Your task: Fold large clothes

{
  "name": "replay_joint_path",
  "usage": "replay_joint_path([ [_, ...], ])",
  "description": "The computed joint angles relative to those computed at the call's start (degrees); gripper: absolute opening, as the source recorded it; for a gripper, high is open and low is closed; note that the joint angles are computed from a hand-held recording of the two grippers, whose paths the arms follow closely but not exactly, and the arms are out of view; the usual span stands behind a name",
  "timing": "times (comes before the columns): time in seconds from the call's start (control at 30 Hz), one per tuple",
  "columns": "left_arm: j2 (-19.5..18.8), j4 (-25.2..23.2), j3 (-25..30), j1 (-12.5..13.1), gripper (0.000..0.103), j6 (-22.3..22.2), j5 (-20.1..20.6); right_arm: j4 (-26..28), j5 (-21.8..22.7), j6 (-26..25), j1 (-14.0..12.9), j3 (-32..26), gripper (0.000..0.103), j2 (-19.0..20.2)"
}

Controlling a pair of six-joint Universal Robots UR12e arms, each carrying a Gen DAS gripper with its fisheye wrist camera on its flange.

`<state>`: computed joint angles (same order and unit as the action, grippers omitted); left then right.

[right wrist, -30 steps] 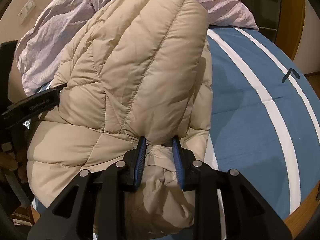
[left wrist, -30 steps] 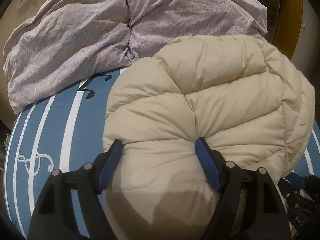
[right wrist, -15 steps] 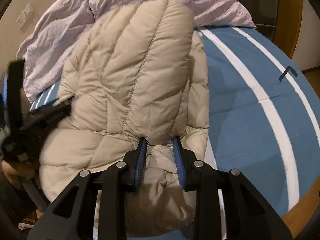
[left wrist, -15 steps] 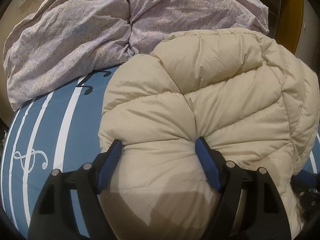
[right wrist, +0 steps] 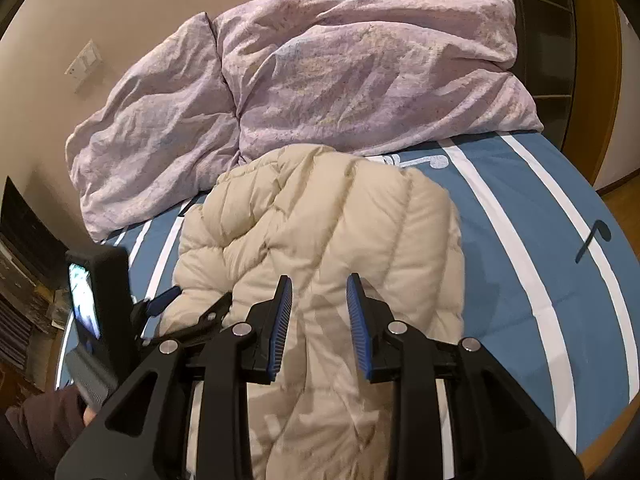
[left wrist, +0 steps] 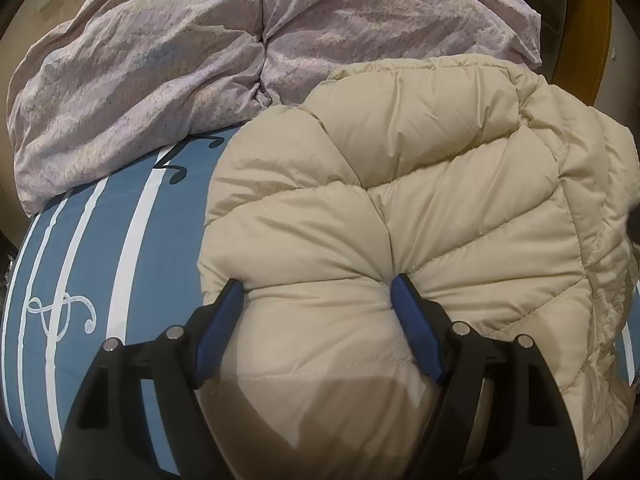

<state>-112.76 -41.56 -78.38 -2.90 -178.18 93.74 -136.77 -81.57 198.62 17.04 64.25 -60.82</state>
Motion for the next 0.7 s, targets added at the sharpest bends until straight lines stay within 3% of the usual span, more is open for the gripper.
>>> replay_joint_path([
  [0.37,-0.12,-0.82,0.31,0.08,0.076,-0.35,-0.26,4.24,-6.17,0.9,0.26,-4.95,0.03,3.46],
  [0.7,0.09,-0.45,-0.04,0.48,0.077,-1.23,-1.83,7.0,-11.44,-0.69,0.81,-4.96,0.03,4.7],
])
